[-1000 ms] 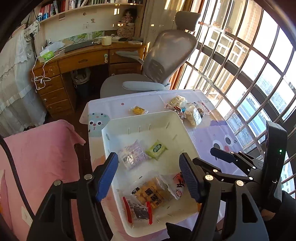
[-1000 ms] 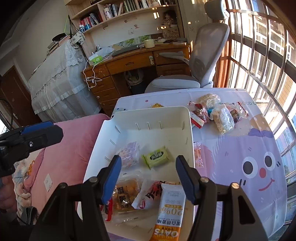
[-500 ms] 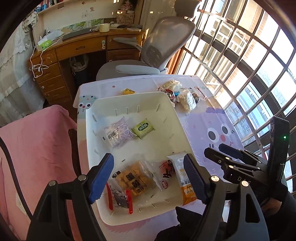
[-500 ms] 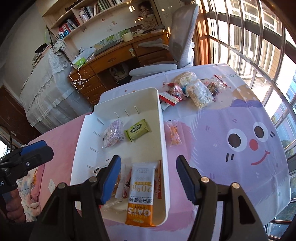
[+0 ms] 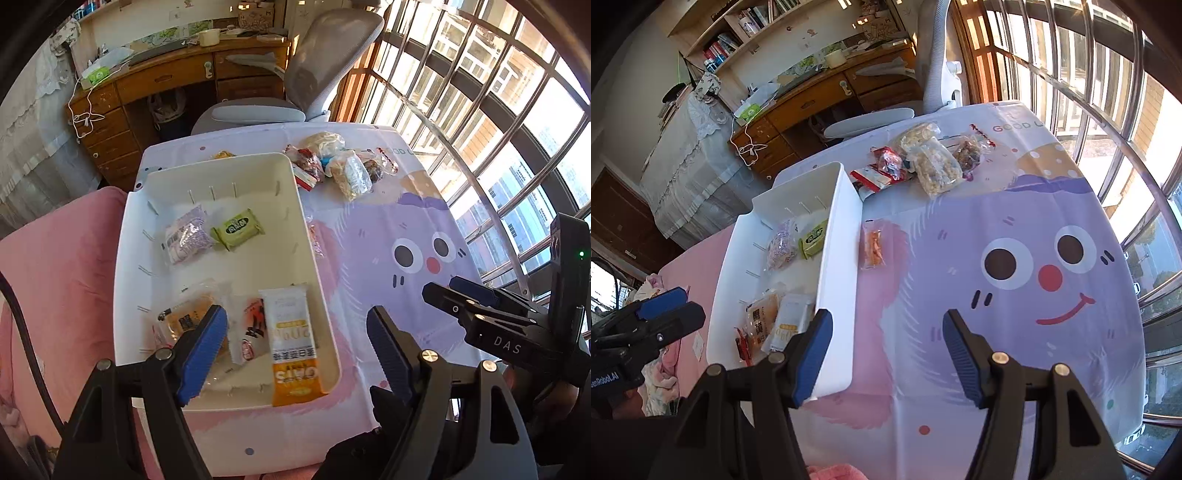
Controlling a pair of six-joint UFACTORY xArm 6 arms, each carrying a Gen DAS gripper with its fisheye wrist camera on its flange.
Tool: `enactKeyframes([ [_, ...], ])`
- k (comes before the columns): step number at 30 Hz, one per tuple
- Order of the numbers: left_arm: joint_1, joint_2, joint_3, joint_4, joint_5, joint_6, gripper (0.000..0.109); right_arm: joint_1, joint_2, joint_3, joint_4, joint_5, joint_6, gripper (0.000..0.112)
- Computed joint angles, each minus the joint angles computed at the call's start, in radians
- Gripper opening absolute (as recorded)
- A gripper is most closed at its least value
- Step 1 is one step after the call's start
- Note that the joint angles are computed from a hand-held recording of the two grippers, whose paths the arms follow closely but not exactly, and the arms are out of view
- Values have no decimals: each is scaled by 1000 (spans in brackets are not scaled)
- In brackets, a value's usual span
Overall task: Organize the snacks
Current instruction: 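Move both open tools back toward the remaining snack pile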
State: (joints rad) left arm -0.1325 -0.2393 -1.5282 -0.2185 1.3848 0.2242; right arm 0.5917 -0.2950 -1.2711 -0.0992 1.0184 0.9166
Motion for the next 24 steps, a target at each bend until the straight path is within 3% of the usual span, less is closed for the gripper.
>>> enactKeyframes([
  [12, -267, -20, 99, 121, -87, -359, 77, -208, -169, 174, 225, 52, -370, 63],
  [24, -352, 132, -21, 150, -42, -494, 77, -371, -230, 269, 334, 50, -502, 63],
])
